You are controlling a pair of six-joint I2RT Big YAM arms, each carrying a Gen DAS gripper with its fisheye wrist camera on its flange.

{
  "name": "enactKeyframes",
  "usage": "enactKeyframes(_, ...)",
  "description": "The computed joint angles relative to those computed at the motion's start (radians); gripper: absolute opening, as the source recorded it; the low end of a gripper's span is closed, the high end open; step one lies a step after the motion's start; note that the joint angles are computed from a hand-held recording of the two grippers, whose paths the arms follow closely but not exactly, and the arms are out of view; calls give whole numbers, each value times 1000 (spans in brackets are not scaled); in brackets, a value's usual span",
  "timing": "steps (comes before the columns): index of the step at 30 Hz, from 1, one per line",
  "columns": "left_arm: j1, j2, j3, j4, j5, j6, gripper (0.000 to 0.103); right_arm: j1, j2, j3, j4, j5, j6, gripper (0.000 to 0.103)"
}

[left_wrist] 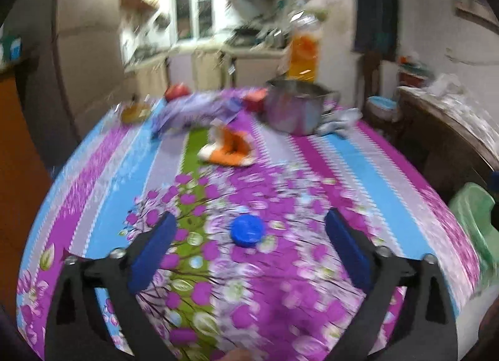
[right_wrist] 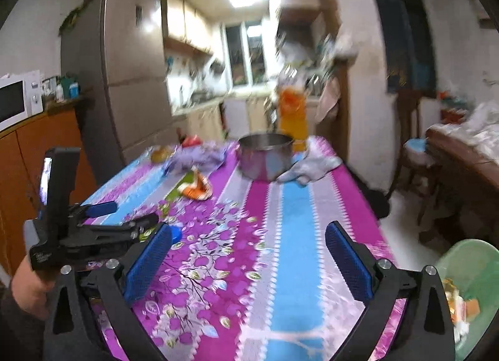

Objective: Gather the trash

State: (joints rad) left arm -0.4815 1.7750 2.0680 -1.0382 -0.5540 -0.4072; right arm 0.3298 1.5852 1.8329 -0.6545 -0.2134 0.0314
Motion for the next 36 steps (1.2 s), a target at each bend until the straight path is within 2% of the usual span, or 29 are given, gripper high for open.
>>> enactKeyframes(3, -73, -38, -60, 107, 18, 69, 97, -15, -166, -222, 125, 99, 4, 98)
enactKeyframes(7, -184, -8, -29, 154, 28, 137, 97, -53, -401, -475, 189, 278, -10, 98)
enactKeyframes(10, -265, 27, 5, 217, 50, 211, 97, -88, -532, -583, 181, 381, -18, 98)
enactKeyframes(13, -329, 62, 35, 257, 107, 238, 97, -141, -663, -665, 139, 490, 7, 98)
enactKeyframes(16, -387, 92, 61, 280, 104, 254, 97, -187, -758, -723, 110, 566, 35, 98)
enactKeyframes(20, -436, 76, 8, 361, 100, 271, 97, -245, -826, -773, 95, 606, 54, 98)
enactKeyframes(23, -462, 51, -50, 419, 68, 274, 97, -283, -879, -813, 99, 594, 62, 98)
enactKeyframes(30, -494, 13, -102, 441, 25, 292, 97, -313, -960, -897, 147, 582, 52, 98)
enactKeyframes(36, -502, -5, -132, 476, -3, 306, 97, -341, -996, -929, 147, 544, 64, 98)
